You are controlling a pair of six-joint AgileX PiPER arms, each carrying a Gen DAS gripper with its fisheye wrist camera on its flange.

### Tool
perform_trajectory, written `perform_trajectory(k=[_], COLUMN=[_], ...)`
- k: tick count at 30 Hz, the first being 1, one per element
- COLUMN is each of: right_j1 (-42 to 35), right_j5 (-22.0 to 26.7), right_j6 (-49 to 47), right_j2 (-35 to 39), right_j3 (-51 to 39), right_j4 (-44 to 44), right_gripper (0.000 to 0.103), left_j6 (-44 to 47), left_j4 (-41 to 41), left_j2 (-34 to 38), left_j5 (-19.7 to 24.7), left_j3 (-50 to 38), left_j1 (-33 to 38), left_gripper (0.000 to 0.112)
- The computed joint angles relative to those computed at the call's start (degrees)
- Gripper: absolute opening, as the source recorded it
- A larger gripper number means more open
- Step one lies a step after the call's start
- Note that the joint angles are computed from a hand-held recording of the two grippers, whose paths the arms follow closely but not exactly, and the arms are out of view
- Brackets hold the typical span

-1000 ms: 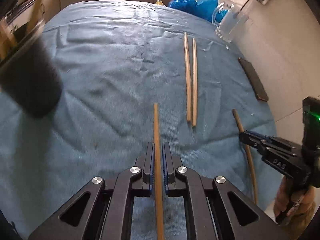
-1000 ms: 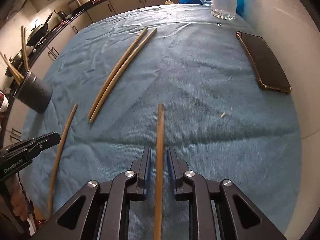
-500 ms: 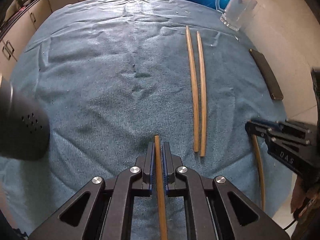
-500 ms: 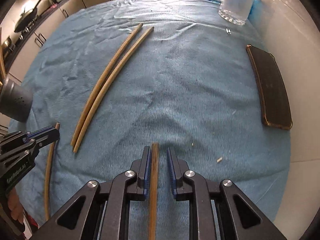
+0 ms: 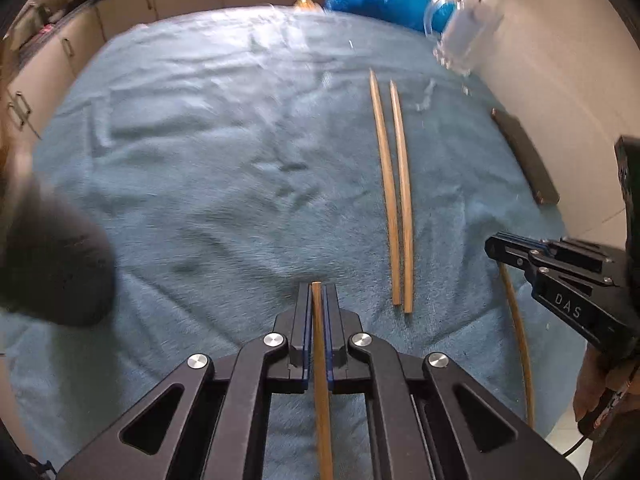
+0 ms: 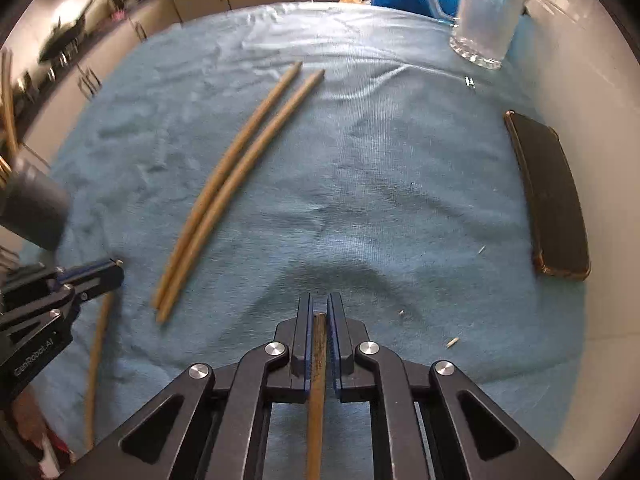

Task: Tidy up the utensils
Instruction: 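Carry the left tool's chopstick to the black cup while the right tool carries its own, then lower both chopsticks into the black cup and open both tools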

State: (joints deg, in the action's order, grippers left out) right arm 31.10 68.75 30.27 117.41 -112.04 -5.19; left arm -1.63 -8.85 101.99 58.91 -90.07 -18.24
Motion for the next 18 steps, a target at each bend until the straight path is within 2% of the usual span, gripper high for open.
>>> perform_trajectory(k=[1, 3, 7, 15, 18], right_j1=[0.2, 1.2, 4.4, 13.5, 16.9], right_j5=[-1.9, -8.7, -15.3, -17.6, -17.0], right_j6=[0.7, 2.9, 8.1, 21.2, 25.3], right_j2=[-1.5, -7.3, -15.2, -24.6, -26.3], right_j3=[2.1, 9.5, 16.8, 20.7, 20.9], right_j4=[-0.2, -1.0, -6.7, -23.5, -28.7], right_gripper=[0.007, 0.007, 0.007, 0.007, 0.007], left_j6=[1.1, 3.1, 5.6, 9.0, 8.5], left_j4=[-1.6, -4.1, -7.0, -12.7, -11.5], left_j2=[-2.9, -7.5, -16.1, -30.6, -35.3], left_j5=[-1.5, -3.4, -6.1, -9.5, -11.3], left_j3=[2.4, 5.4, 9.8, 16.0, 17.8], left_j1=[0.8, 2.1, 4.0, 7.3, 7.3], left_gripper=[0.004, 0.004, 0.004, 0.004, 0.004])
